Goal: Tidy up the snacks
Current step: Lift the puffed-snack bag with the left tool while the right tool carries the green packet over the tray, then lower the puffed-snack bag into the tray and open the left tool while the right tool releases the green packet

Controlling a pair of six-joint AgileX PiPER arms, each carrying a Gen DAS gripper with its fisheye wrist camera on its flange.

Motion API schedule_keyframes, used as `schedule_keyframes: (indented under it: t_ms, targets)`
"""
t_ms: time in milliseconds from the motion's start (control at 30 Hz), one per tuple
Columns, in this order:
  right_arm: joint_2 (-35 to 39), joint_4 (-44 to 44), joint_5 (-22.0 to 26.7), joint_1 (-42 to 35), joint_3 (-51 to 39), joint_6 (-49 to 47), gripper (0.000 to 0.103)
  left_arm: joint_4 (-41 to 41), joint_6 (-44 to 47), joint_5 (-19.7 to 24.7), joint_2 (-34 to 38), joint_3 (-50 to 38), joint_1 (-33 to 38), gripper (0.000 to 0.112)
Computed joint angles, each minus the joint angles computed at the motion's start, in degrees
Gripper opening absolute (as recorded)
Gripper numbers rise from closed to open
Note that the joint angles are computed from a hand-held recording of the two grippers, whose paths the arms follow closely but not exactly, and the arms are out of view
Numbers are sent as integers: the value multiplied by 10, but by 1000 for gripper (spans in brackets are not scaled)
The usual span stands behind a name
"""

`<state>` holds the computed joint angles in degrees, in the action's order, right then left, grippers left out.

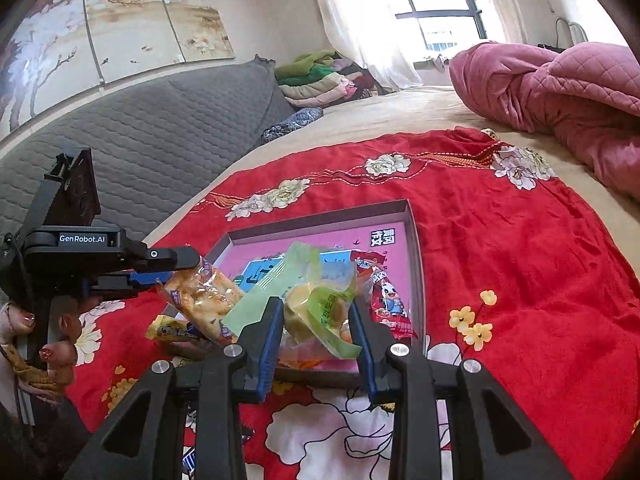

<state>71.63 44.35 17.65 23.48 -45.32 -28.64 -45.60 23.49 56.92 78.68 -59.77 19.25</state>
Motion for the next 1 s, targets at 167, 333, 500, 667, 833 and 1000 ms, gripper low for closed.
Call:
schedule_keyframes:
  t_ms: [167, 333, 500, 667, 833, 1000]
  targets:
    - [11, -25, -9, 10, -4, 21, 34, -1, -8, -14, 11, -2, -3, 29]
    - [21, -83, -18, 24, -9, 70, 34, -2, -9, -24, 23, -5, -4, 29]
    - [32, -136, -25, 37, -13, 116, 34, 2, -18, -36, 32, -8, -10, 29]
    - [36, -148, -29, 39, -13, 124, 34, 10, -29, -50, 35, -5, -31, 29]
    - [38, -149, -30, 37, -15, 125, 34, 27, -39, -66, 34, -5, -51, 29]
    - [36, -180, -37, 41, -13, 153, 34, 37, -45, -70, 33, -3, -57, 29]
